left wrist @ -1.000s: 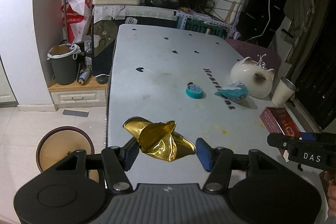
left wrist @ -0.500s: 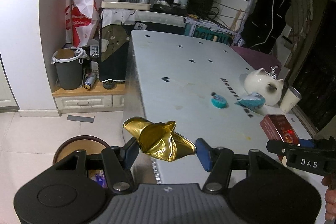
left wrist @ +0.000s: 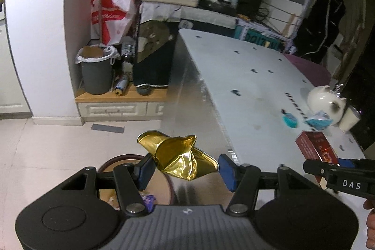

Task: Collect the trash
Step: 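Carry the gold wrapper and red snack box with both tools over the wastebasket, then open both tools to drop the wrapper and snack box into the wastebasket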

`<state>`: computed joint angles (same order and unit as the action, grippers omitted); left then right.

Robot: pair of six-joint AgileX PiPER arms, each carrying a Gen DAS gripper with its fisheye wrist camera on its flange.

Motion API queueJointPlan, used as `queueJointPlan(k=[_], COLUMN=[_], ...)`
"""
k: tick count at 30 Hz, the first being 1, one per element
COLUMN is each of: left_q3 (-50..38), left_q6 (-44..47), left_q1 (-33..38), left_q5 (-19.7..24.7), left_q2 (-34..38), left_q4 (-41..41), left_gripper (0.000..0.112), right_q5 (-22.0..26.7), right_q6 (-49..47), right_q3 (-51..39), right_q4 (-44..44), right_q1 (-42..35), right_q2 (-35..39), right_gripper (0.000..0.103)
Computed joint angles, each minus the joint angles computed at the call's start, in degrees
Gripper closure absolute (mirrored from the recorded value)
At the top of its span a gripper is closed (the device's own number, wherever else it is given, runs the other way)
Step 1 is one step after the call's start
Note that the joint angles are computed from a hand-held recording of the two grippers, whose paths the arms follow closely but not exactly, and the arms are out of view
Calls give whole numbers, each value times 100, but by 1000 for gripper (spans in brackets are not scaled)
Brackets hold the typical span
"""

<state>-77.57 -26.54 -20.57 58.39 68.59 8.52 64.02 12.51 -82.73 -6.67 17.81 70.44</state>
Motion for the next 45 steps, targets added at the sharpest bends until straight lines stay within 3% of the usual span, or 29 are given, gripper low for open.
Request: queueJointPlan(k=[9, 20, 25, 34, 37, 45], left_q3=[203, 329, 368, 453, 528, 575], left_q6=[1748, 2871, 3179, 3298, 3160, 3298], left_q1=[1969, 3349, 3531, 3433, 3454, 3627], left_q5=[-268, -313, -181, -171, -129, -17], left_q2=[386, 1775, 2538, 3524, 3652, 3626], left_q4=[-1274, -2278, -2660, -2594, -2460, -2136], left_gripper=[53, 53, 53, 51, 36, 28], right_q5=[-179, -252, -124, -67, -96, -145], right_q6=[616, 403, 382, 334, 264, -153], right_q3=[-460, -1146, -1483, -1766, -1866, -2388], right_q4=[-272, 314, 623, 826, 891, 1253], right_q1=[769, 1020, 1075, 1149, 1152, 1167], right_q2=[1045, 2497, 3130, 3861, 4090, 4858], right_gripper=[52, 52, 52, 52, 52, 51])
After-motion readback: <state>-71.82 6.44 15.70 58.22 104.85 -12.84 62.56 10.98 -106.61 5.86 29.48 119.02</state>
